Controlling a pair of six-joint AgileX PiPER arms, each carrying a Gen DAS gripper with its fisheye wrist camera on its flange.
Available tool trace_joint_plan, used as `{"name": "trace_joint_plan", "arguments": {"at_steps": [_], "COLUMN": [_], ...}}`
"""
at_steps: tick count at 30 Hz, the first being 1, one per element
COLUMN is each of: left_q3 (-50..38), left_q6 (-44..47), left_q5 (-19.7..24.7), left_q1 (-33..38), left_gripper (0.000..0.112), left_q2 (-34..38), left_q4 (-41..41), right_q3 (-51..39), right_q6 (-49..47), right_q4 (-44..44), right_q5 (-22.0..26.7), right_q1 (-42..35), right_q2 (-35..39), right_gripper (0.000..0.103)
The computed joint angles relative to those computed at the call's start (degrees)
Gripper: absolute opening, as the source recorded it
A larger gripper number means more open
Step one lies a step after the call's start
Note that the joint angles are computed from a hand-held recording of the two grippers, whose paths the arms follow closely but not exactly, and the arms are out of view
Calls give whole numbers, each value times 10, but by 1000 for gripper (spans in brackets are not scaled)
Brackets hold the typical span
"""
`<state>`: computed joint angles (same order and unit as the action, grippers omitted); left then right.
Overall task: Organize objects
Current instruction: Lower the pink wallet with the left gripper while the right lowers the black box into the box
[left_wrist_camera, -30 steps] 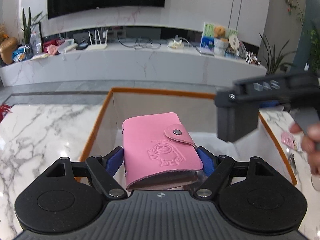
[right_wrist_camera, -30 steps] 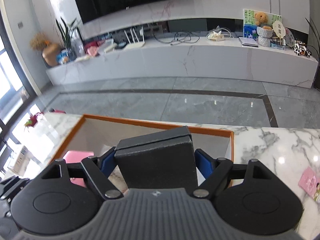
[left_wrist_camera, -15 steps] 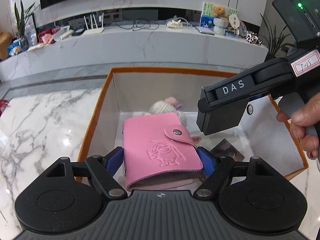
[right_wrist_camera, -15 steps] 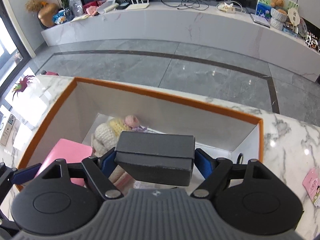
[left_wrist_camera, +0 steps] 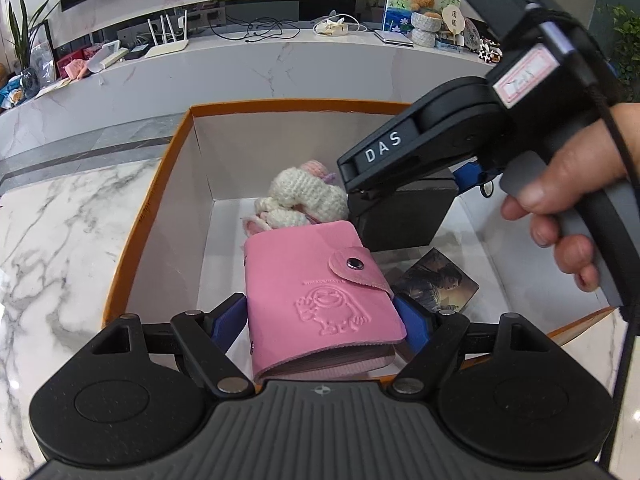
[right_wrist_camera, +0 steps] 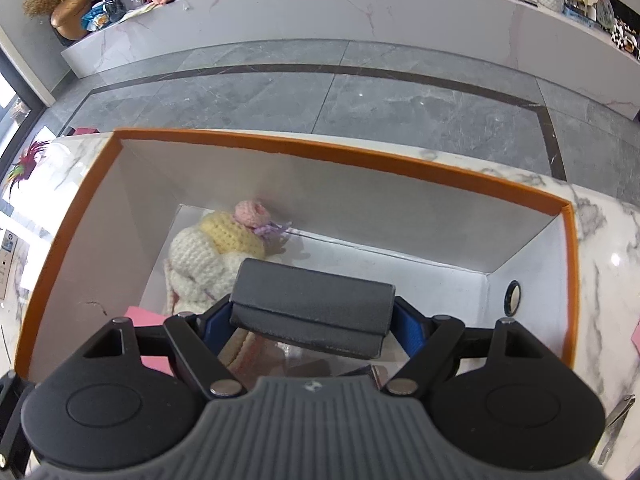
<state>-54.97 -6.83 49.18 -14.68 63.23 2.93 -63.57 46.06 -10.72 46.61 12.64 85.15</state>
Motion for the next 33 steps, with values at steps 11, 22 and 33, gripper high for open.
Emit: {"name": "trace_joint_plan", "arguments": {"at_steps": [11,22,33], "left_q3": [4,1,-10], "left_q6": [16,8,-21], "left_q5": [-8,-5,6], "left_q1": [16,12,-1], "left_gripper": [93,93,94], "left_q2": [9,14,29], "left_q4": [-17,-15,3], "right_q3": [10,30,25], "right_q6": [14,8,24], "right_q4": [-19,-21,-35], "right_q5": [-9,-17,-11], "right_q1": [5,0,12], "right_q2": [16,-1,2], "right_gripper": [79,79,79]}}
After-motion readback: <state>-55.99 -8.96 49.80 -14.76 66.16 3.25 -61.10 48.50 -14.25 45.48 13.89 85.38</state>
